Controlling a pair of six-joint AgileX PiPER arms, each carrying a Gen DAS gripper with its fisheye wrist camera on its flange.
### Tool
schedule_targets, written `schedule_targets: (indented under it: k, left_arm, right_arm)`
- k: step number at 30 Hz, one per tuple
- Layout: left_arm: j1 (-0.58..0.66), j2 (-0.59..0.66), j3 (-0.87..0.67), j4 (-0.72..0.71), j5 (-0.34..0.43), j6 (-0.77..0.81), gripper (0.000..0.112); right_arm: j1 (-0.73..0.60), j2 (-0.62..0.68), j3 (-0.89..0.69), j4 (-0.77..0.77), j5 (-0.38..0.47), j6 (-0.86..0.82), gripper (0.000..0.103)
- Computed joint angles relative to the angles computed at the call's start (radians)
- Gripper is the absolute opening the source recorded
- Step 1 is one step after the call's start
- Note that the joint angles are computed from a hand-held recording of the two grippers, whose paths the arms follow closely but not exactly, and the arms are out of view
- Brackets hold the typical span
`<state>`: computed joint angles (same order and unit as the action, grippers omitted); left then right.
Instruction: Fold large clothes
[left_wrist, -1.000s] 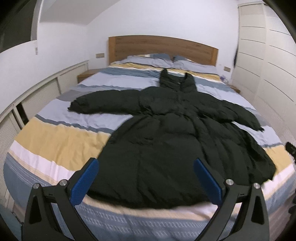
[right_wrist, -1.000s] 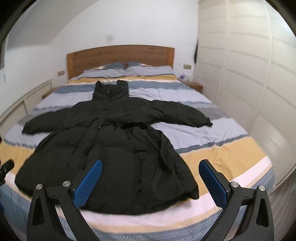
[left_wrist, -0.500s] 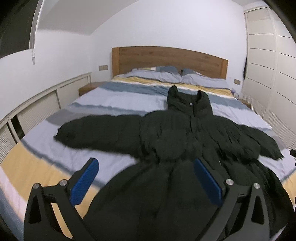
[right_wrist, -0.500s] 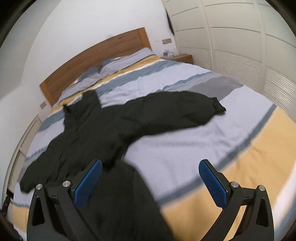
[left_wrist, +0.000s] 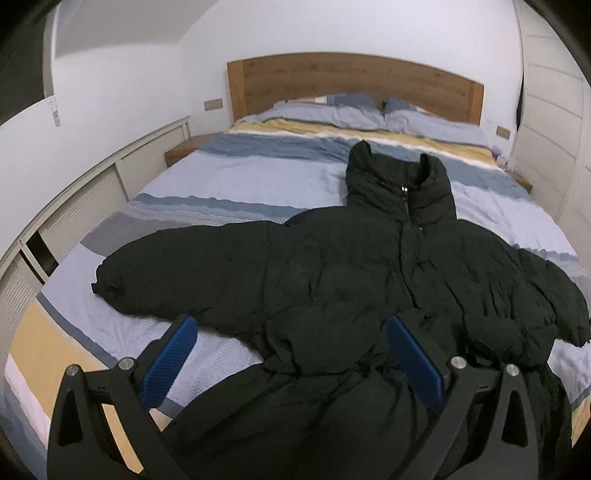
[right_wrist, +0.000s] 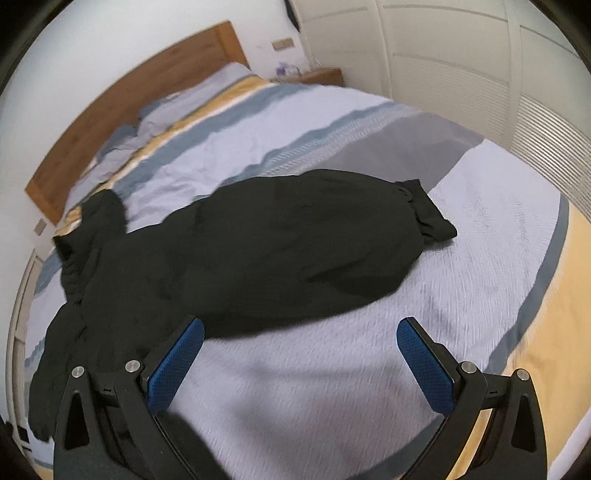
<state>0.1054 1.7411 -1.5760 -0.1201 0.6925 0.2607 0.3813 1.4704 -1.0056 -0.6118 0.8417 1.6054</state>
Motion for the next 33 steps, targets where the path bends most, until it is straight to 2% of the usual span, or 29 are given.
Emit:
schedule_targets:
  k: [3,7,11,13,16,18,21,22,23,24,26,29,33]
  left_arm:
    - [-0.051,0.043,-0.094,0.085,0.090,-0.089,0.103]
    - [-0.091,0.118,-0.247,0.111,0.234,-0.166,0.103]
    - [-0.132,0.168,-0.348,0.146,0.311,-0.233,0.103]
    - [-0.141,0.185,-0.384,0.145,0.342,-0.249,0.103]
    - [-0.154,0.198,-0.418,0.159,0.379,-0.271,0.103]
    - [-0.155,0.201,-0.432,0.166,0.400,-0.276,0.103]
    - [-0.147,0.208,-0.453,0.169,0.432,-0.270,0.103]
    - [-0.140,0.206,-0.456,0.168,0.441,-0.264,0.103]
    - [-0.131,0.202,-0.457,0.162,0.449,-0.257,0.103]
    - [-0.122,0.199,-0.456,0.156,0.454,-0.252,0.103]
    - [-0.102,0.189,-0.452,0.148,0.467,-0.244,0.103]
    - [-0.079,0.164,-0.428,0.149,0.461,-0.237,0.103]
    - [-0.020,0.138,-0.431,0.102,0.457,-0.205,0.103]
  right_arm:
    - [-0.141,0.011,0.025,0.093,-0.087,-0.104,0.102]
    - [-0.309,0.015,0.098,0.242,-0.229,-0.220,0.102]
    - [-0.476,0.011,0.200,0.456,-0.415,-0.383,0.102]
    - [-0.531,0.029,0.216,0.587,-0.458,-0.503,0.102]
    - [-0.586,0.070,0.196,0.759,-0.474,-0.701,0.102]
    - [-0.601,0.097,0.172,0.810,-0.475,-0.751,0.101]
    - [-0.614,0.112,0.153,0.830,-0.472,-0.764,0.080]
    - [-0.617,0.115,0.145,0.823,-0.465,-0.756,0.063]
    - [-0.621,0.116,0.137,0.833,-0.461,-0.761,0.052]
    - [-0.621,0.119,0.125,0.826,-0.451,-0.753,0.048]
    - [-0.595,0.125,0.077,0.732,-0.407,-0.671,0.021]
    - [-0.537,0.121,-0.010,0.565,-0.316,-0.544,0.012]
    - [-0.455,0.108,-0.139,0.450,-0.209,-0.490,0.009]
